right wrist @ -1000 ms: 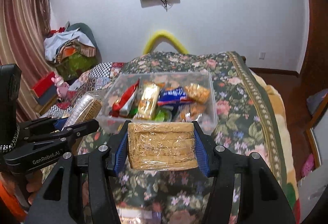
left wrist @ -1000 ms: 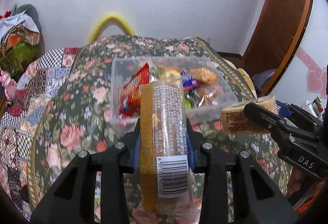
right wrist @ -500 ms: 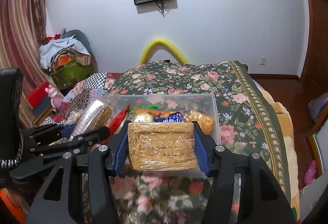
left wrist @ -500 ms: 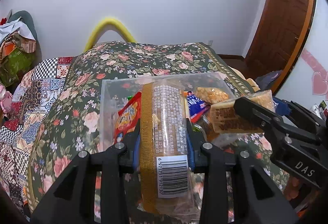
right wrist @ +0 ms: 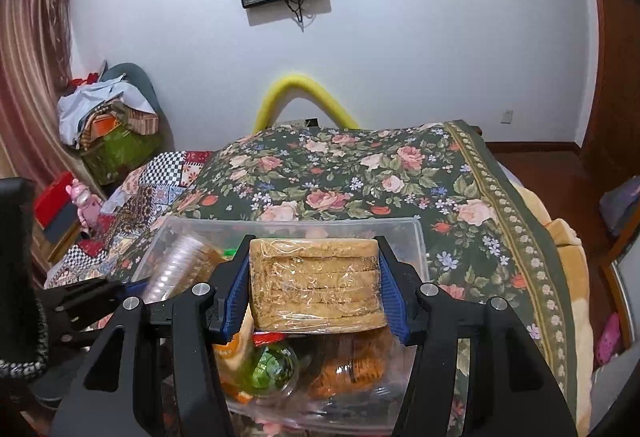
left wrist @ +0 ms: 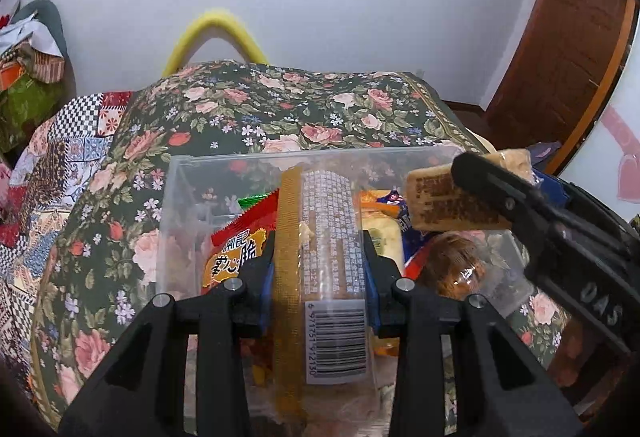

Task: Organize snacks
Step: 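Lower the biscuit roll with left tool while right tool lowers cake block into box, then grasp the green pea bag with left tool while right tool grasps the wafer roll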

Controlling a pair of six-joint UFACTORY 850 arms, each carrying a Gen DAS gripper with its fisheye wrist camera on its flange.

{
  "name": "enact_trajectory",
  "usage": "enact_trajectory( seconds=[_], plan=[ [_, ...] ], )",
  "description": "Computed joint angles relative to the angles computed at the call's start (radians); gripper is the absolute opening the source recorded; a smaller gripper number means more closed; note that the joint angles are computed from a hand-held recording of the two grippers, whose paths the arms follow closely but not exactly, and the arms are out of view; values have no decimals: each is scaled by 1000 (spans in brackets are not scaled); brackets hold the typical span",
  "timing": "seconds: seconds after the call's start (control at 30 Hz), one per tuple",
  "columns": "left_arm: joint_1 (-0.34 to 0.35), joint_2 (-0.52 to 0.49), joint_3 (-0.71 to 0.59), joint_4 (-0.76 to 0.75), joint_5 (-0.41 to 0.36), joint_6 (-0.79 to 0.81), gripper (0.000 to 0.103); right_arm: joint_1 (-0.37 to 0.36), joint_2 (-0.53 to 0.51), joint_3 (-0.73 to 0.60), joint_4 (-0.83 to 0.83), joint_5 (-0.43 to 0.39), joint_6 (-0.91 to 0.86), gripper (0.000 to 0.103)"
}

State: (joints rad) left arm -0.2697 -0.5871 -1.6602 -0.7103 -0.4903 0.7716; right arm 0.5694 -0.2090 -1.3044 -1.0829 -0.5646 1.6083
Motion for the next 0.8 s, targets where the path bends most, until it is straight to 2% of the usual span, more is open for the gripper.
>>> enact_trajectory(
  seconds=[0.13,0.27,0.33,0.5,0.67,0.8],
  plan=[
    [-7,-4,-9,62,0,-51,36,12,-10,0,-5,-11,-42,53],
    [-6,19,18,63,5,-30,41,-14,13,31,74,54,-60,54],
    [-3,35,37,56,10,-20,43,-20,21,42,125,60,-95,55],
    [-1,75,82,52,18,-9,46,-11,34,43,222,17,-176,60],
    [6,140,150,54,35,8,46,25,68,57,230,-43,-203,60],
    [34,211,219,-3,32,75,46,64,100,72,244,-83,-221,60]
  ],
)
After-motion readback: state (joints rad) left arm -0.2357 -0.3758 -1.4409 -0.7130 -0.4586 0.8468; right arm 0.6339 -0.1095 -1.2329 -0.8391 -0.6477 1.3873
